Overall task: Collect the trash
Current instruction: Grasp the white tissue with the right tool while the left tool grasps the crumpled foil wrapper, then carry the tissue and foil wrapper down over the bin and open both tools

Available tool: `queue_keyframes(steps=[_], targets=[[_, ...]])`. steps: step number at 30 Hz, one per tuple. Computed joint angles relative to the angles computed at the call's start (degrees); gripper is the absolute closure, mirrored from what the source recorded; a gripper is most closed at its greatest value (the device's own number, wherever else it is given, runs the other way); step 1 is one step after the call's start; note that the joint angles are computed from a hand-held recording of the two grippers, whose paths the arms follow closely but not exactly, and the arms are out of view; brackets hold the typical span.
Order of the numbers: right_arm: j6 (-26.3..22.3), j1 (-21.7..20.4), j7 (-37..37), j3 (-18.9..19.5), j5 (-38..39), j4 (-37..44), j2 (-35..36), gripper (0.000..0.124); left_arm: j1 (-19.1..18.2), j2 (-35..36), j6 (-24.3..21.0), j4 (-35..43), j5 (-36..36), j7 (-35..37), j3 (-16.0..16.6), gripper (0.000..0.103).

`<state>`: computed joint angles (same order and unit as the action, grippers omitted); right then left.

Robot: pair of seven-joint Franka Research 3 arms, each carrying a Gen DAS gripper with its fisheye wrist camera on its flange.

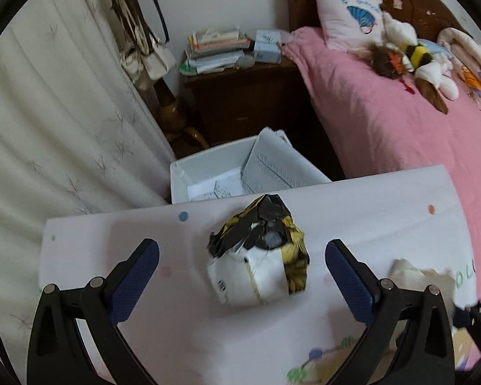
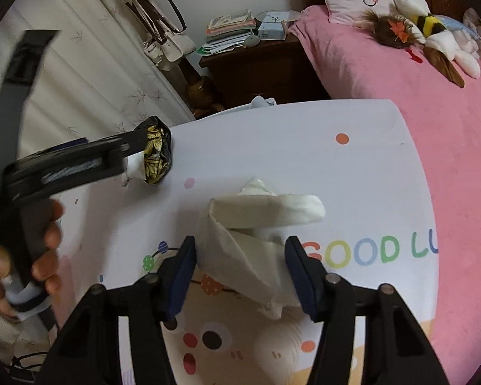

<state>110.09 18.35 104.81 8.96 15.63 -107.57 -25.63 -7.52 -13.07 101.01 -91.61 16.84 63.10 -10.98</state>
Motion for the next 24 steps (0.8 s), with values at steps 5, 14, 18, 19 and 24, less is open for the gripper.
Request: queue_keyframes(steps=[5,14,18,19,24], targets=[[0.95,0.40,-1.16,-0.36,1.04,-0.97,0.08,0.076,0.33,2.24,-0.03,-1.27,-3.77,-0.85,1.19,0.027],[2.58,1.16,-2.90,-0.84,3.79,-3.18,-1.67,0.087,0.58,-2.87,4.33,-7.65,-7.55,-0.61,1.98,0.054],[1.62,1.29,-1.38,-0.42,4.66,-4.51,-4.08,0.092,-0.01,-8.12,2.62,-10.80,-8.16,0.34,1.98,0.054],[1.26,1.31,-0.66,-0.25,4.90,-5.06,-5.11,0.092,-0.19,-9.72,2.00,-11.66,-8.37,0.53,2.04,0.054],[-1.69,1.53,4.13,1.59,5.36,-7.55,-11.10,0.093,-1.35,-19.69,-3.41,-15.70,-11.41,-0.80,2.95,0.054]])
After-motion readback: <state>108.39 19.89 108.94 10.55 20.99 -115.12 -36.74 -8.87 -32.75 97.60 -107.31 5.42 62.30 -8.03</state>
